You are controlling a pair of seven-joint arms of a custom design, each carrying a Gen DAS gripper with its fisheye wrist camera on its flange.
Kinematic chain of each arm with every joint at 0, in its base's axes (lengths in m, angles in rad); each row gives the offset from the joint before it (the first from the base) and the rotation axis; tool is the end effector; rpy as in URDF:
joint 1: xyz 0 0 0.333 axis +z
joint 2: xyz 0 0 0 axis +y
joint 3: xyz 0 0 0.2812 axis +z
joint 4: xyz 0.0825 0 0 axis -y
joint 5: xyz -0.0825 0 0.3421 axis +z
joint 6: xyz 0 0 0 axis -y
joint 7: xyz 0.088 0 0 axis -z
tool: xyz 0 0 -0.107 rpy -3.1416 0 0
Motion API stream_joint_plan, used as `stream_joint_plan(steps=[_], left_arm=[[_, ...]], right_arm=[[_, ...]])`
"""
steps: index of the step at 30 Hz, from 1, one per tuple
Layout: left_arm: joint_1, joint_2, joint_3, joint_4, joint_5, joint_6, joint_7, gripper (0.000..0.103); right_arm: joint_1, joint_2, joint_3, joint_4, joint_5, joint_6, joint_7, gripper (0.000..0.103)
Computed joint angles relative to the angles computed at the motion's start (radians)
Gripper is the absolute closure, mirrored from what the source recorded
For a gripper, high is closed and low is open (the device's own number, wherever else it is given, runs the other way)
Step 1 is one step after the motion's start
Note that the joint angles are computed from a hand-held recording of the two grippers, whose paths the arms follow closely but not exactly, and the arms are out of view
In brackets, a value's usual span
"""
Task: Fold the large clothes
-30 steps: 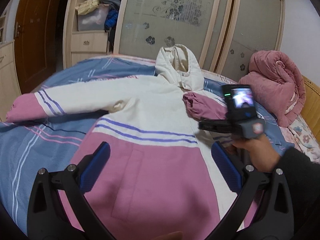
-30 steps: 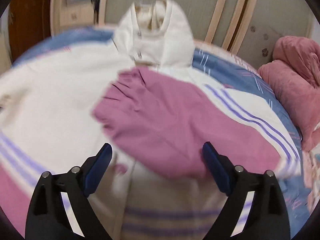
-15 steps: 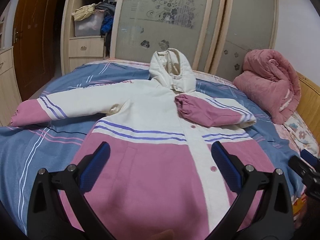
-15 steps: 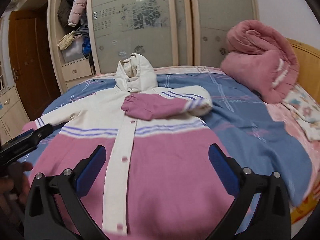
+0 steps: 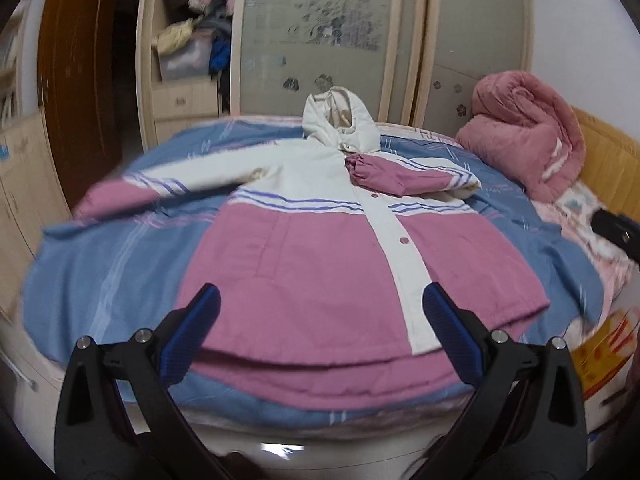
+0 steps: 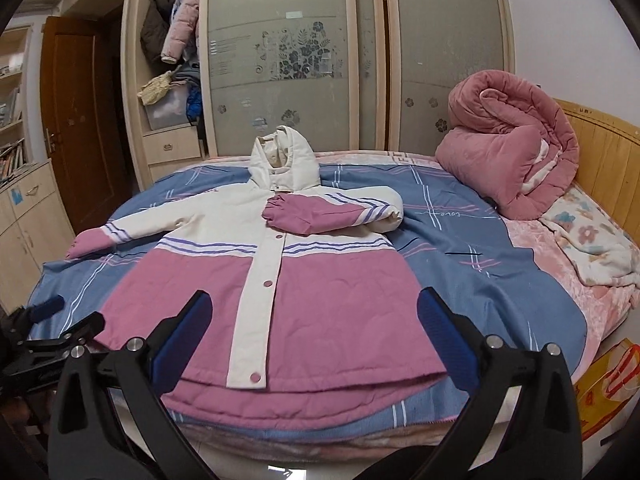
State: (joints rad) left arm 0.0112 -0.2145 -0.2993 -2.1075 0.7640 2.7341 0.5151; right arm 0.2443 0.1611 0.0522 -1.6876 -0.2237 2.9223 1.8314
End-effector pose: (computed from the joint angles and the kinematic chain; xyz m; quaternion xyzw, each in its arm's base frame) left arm 0.4771 -0.1814 0.5725 -0.6712 0.5701 -0.3293 0.3406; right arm 0.5836 0.1900 0.6079 -0.6695 0.5364 -0.3109 0.4091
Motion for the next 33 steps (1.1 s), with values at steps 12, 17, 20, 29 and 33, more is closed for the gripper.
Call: stream_joint_plan(steps=[12,17,20,29,33], left_arm=[[0.014,-0.172,-0.073,-0.083,-0.174,-0.055,0.072,0.002],[0.071,-0.229,-0.115,-0.126,-0.152,-0.026,0.014,0.002],[0.101,-0.238,-0.154,-0.114,-0.121,-0.058,-0.001,0.002],[0.105,-0.198,-0.211,-0.065,-0.028,-0.104,-0.058,0.002],[0.061,-0.154,-0.201,-0.027,0.010,-0.147,-0.061,0.002]], right_arm=[[-0.009,-0.156,0.004,-0.227,0.060,0.106,-0.031,0.001],[-0.001,-0.186,0.002,-0.291,0.084,0.147,-0.064,0.001],[0.004,-0.198,-0.004,-0.320,0.093,0.175,-0.075,0.001],[0.057,-0.221,-0.038,-0.383,0.203,0.242,-0.188,0.001],[0.106,-0.225,-0.068,-0.395,0.317,0.269,-0.294,0.001]])
